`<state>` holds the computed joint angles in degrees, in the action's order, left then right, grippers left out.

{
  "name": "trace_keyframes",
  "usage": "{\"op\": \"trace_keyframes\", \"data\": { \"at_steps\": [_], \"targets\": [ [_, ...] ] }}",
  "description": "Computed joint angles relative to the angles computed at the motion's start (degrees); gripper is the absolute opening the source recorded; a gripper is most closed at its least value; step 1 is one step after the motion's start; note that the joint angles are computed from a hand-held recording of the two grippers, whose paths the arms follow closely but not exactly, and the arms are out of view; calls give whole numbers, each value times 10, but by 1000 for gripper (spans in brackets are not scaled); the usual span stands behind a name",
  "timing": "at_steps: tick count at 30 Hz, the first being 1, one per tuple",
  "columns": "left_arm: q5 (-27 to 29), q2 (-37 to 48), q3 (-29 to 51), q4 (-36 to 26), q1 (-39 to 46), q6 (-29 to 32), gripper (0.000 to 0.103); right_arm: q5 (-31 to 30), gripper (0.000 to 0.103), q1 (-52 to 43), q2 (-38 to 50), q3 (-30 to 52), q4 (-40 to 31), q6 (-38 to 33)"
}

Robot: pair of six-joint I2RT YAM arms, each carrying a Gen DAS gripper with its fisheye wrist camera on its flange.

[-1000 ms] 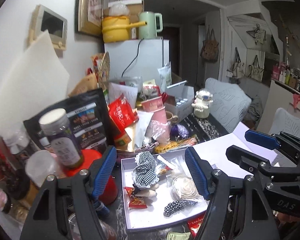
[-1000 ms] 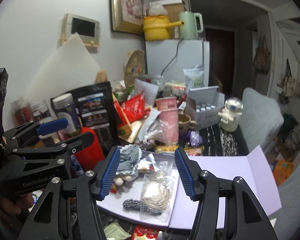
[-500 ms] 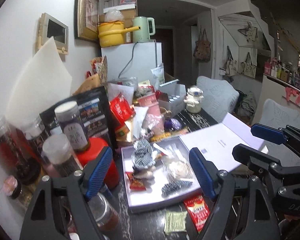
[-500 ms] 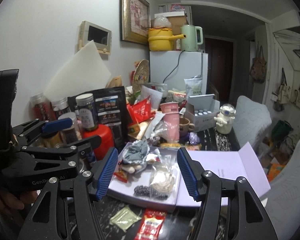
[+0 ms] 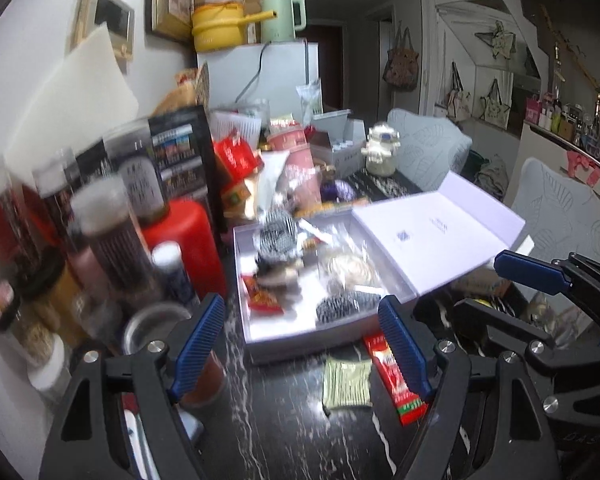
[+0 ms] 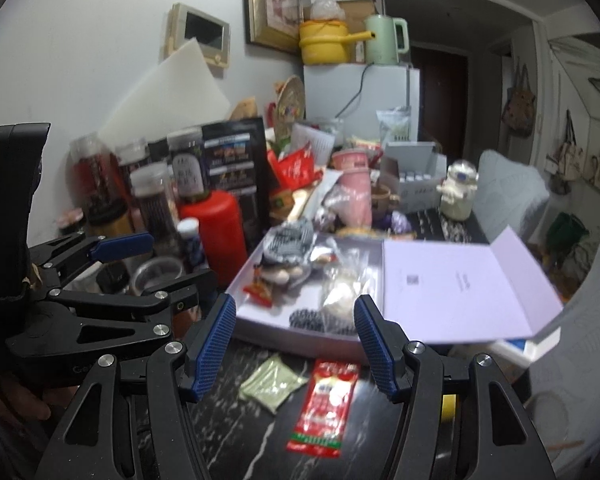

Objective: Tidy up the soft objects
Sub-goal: 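Withdraw both tools from the box toward the green packet, then lower the right tool onto the green packet and close it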

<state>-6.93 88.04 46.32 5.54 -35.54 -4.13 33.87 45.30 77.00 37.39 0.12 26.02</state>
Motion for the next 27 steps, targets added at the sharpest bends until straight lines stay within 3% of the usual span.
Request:
{"op": "trace_keyframes", "data": {
  "at_steps": [6,14,27],
  "targets": [
    [16,35,-15,1,8,-11,79,2,62,12,36,-20,9,39],
    [29,78,-36,27,10,-9,79,-41,62,-3,91,-51,42,86],
    [22,169,-27,55,30,-12,79,-109,62,-30,228,-36,87,119]
  ]
}}
